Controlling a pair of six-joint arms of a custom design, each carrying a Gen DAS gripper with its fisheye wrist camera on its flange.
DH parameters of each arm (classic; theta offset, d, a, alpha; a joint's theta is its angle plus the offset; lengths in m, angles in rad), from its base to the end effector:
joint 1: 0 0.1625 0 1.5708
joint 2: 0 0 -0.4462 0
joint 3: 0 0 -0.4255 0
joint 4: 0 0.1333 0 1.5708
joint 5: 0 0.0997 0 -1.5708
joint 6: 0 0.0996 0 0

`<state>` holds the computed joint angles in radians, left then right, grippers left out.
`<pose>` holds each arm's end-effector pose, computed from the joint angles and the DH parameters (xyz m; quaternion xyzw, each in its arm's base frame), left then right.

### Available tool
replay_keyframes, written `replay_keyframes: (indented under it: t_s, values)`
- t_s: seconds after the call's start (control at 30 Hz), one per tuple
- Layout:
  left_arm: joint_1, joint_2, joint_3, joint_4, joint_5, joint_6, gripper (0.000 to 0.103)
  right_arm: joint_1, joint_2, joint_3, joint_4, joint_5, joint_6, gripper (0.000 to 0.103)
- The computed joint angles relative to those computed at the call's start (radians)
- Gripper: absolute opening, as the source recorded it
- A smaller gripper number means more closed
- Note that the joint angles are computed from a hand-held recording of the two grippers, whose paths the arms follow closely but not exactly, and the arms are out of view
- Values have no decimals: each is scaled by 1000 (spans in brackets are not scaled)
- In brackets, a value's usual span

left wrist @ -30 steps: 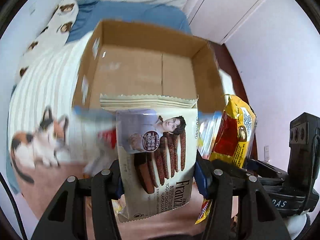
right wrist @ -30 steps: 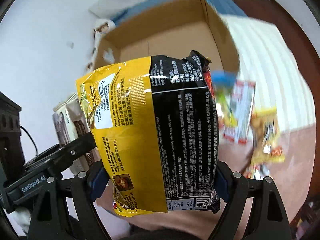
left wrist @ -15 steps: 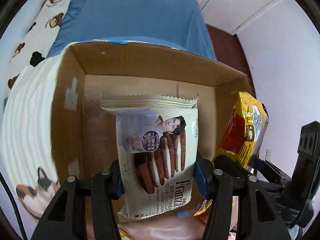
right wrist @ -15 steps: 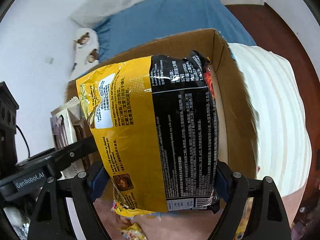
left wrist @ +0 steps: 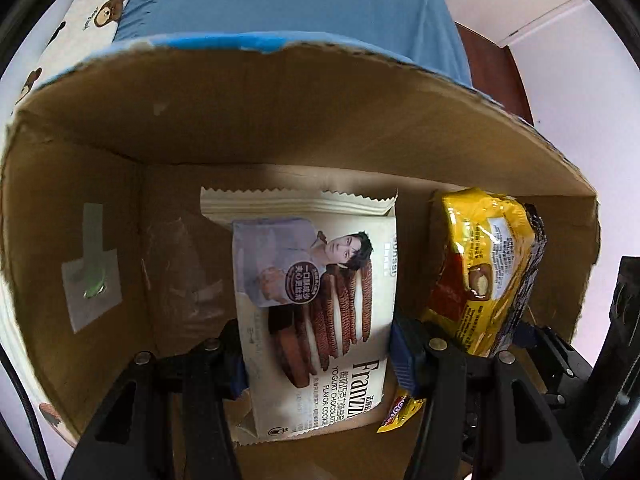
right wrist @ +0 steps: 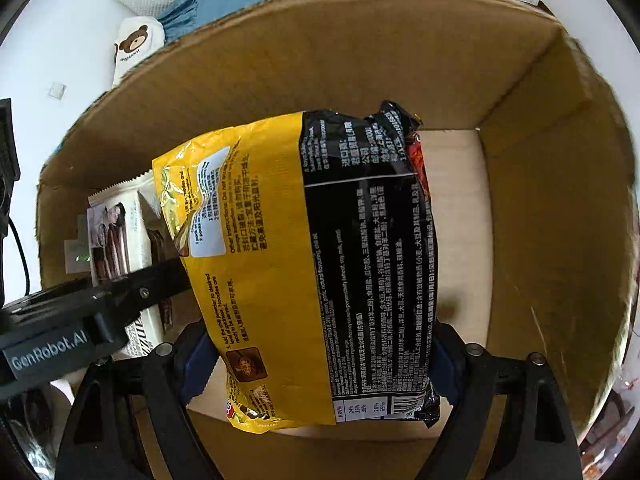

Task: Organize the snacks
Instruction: 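Lift both packs and carry them into the cardboard box, then open both tools to release the packs inside the box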

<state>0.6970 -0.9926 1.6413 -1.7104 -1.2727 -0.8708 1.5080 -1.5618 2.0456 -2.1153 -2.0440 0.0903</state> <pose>-0.3738 -0.5249 0.1474 0.0388 0.9570 0.0501 0.2831 0.0573 -0.4901 0.3283 -0.0814 -0.9683 0.0327 0.2339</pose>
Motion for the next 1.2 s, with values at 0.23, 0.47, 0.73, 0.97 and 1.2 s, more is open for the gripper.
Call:
replay_keyframes:
  t_s: [0.23, 0.47, 0.73, 0.97, 1.2]
  values:
    - [-40, 24, -35, -13, 46, -2, 87, 26, -1, -5, 16, -32, -28, 98]
    - [-93, -20, -6, -41, 79, -10, 89, 20, -83, 15, 37, 13, -40, 98]
    - [-203, -103, 58, -8, 166, -75, 89, 47, -241, 100, 17, -24, -81, 98]
    - [-325, -186, 117, 32, 266, -143, 89, 132, -359, 129, -20, -93, -87, 98]
    - [-432, -270, 158, 98, 309, -243, 89, 227, -471, 162, -23, -140, -89, 98]
